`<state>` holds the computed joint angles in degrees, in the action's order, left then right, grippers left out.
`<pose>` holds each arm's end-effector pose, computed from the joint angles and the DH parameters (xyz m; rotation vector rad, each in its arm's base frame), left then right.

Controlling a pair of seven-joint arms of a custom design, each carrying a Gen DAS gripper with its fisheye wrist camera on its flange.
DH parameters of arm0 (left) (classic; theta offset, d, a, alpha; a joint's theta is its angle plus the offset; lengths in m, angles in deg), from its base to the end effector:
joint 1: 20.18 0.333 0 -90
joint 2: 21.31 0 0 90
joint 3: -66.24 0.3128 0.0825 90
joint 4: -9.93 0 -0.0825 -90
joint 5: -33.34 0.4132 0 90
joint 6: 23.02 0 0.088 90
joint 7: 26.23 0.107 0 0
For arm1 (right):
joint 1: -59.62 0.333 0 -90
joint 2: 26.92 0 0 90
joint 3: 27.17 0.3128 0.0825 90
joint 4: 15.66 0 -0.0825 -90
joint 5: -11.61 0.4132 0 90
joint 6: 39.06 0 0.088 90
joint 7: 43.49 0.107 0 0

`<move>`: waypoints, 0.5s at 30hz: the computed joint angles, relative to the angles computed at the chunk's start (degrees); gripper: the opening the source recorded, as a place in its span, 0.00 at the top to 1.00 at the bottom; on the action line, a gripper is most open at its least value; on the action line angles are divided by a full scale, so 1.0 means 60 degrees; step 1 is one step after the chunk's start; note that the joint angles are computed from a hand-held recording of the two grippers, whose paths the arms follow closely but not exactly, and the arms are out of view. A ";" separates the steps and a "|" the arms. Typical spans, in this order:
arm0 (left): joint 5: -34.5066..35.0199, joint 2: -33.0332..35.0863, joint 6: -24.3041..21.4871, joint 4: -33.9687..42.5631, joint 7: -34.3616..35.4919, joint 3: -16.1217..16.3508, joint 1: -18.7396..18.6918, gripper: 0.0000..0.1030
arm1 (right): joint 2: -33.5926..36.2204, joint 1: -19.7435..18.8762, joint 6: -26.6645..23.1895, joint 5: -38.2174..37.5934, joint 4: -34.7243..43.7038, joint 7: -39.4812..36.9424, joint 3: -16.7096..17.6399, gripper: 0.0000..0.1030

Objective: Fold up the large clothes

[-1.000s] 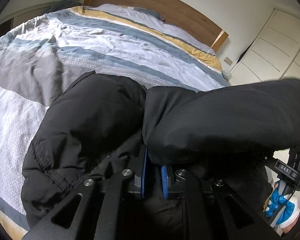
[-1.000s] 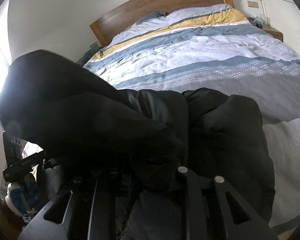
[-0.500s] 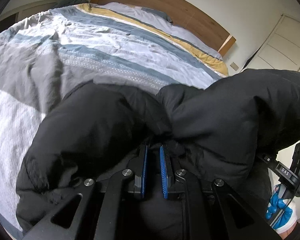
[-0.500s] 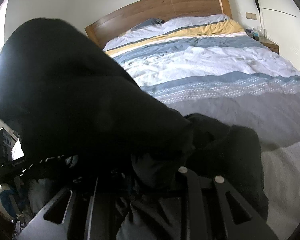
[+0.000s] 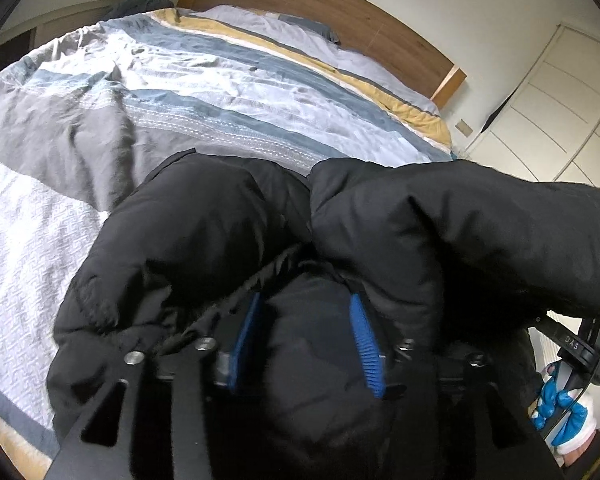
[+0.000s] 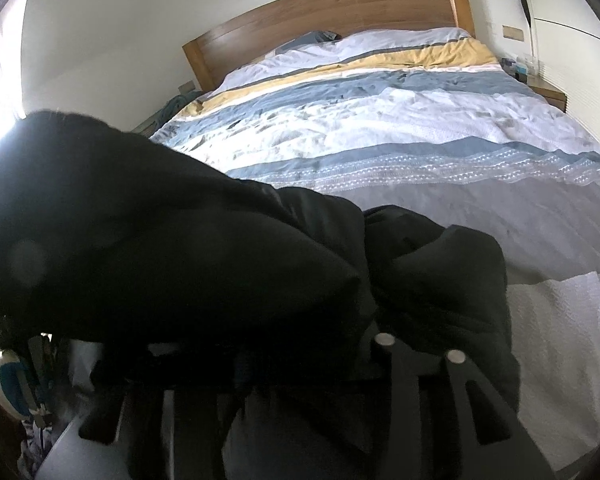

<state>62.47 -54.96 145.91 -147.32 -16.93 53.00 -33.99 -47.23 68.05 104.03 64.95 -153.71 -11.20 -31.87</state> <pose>0.3612 -0.2196 0.4494 -2.2388 1.3906 -1.0846 0.4967 0.0260 0.4737 -1.9489 1.2590 -0.1815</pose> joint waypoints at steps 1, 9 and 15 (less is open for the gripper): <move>-0.0065 -0.0216 -0.0065 -0.0138 -0.0059 -0.0001 -0.0078 0.46 | -0.0086 -0.0048 -0.0084 -0.0107 -0.0035 -0.0018 -0.0029 0.58; -0.0972 -0.2008 -0.1604 -0.0581 0.0086 0.0469 -0.1038 0.33 | -0.0971 -0.0759 -0.1270 -0.1534 -0.0256 0.0706 -0.0187 0.55; -0.1540 -0.2358 -0.2475 -0.0009 0.0547 0.0824 -0.1167 0.25 | -0.1027 -0.0905 -0.2220 -0.1633 0.0718 0.1465 -0.0325 0.54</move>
<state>53.23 -69.11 131.06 -147.37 -13.65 57.94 -40.99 -53.39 62.62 90.71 55.15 -149.40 -2.41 -33.82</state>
